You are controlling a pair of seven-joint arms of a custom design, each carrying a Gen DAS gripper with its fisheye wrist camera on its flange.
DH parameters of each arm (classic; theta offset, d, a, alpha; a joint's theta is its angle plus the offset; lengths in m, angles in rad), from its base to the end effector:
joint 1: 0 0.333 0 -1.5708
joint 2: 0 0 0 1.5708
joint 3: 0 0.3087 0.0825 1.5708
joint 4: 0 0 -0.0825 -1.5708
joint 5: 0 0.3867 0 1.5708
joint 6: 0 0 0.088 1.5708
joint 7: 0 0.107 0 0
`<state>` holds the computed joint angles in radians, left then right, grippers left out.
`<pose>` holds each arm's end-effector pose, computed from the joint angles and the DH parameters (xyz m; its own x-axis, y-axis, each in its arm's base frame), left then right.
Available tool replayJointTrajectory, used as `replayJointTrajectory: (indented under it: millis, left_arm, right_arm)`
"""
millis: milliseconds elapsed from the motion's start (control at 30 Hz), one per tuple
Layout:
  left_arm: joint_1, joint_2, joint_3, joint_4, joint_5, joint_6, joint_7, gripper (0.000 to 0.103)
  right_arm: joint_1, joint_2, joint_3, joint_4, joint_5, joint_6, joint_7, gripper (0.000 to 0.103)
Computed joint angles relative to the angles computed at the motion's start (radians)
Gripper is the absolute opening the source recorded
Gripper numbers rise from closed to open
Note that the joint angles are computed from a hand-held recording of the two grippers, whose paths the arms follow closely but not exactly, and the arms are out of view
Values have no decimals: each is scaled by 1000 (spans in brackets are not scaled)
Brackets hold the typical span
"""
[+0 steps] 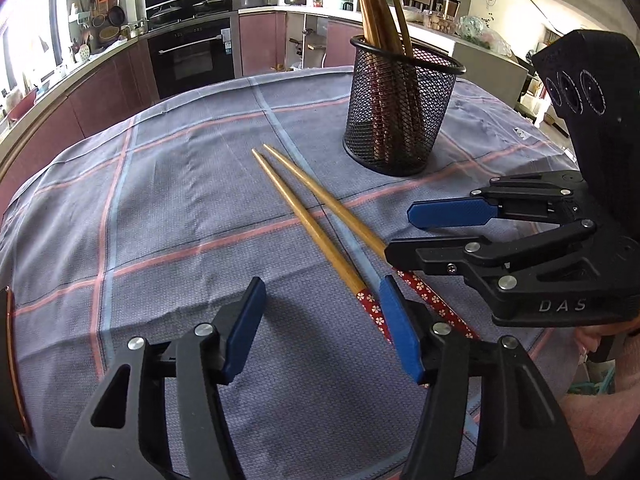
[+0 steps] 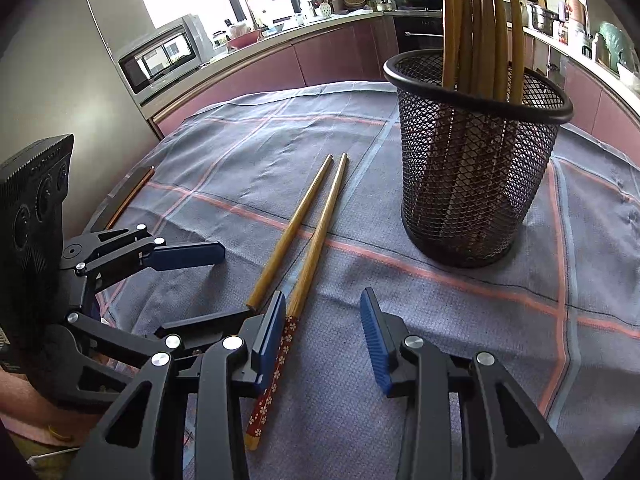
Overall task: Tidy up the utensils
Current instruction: 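Move both tools down to the last red-patterned chopstick pair on the cloth, then close the left tool on one chopstick while the right tool grasps the other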
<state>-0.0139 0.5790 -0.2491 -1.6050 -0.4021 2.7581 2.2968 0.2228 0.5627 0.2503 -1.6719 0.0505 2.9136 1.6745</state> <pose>0.7176 -0.1434 0.3544 -0.5574 -0.8293 0.0399 -0.6618 0.4148 -0.6244 0.6602 0.3002 0.3584 0.3079 -0.9218 -0.2357 -0.7889 -0.1089 -0.6048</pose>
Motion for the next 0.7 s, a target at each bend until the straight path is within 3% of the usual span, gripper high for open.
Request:
replayJointTrajectory:
  millis: [333,533,700]
  left_arm:
    - [-26,29,36,52,43,-19,-84,49]
    - [-38,62,53,106,82,-34,-145,37]
    - [-26,69,43,116,86,-43,-155,32]
  right_arm:
    - [60,69,-66,123,-59,-51,40,35]
    - [85,132,-94,228,-92,-87,73,24]
    - [60,125,-68,209,-73,-75,69,11]
